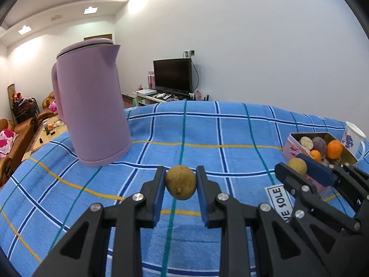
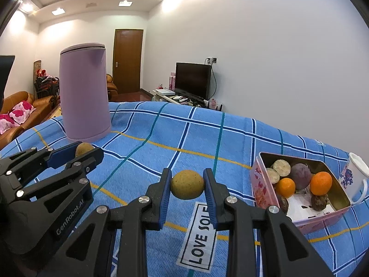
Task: Organize fruits
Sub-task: 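Carry both small brown fruits over to the pink tin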
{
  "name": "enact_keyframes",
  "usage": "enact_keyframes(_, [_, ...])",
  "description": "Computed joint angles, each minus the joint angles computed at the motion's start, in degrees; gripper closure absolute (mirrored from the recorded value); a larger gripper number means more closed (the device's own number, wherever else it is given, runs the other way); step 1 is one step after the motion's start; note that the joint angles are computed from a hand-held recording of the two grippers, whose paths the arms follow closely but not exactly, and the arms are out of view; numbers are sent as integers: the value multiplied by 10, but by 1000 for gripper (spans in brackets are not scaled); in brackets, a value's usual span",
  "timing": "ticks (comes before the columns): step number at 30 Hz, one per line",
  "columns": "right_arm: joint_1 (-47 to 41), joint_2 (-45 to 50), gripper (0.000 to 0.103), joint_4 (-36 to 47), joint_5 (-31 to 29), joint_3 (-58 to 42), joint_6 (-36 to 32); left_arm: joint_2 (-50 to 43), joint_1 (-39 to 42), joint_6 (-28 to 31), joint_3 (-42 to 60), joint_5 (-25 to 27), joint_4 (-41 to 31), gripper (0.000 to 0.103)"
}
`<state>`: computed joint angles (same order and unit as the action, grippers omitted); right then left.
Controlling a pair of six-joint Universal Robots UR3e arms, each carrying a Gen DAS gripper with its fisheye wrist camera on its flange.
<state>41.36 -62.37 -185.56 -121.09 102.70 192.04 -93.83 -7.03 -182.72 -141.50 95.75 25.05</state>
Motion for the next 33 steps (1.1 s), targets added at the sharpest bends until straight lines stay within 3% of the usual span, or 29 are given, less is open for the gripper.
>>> enact_keyframes(13, [-9,-37,73,-23,0,59,3,-10,-52,-11,13,25,-2,75])
enact_keyframes(33, [-46,-142,73,-84,-18,212,-17,-58,-184,-28,79,104,-16,75])
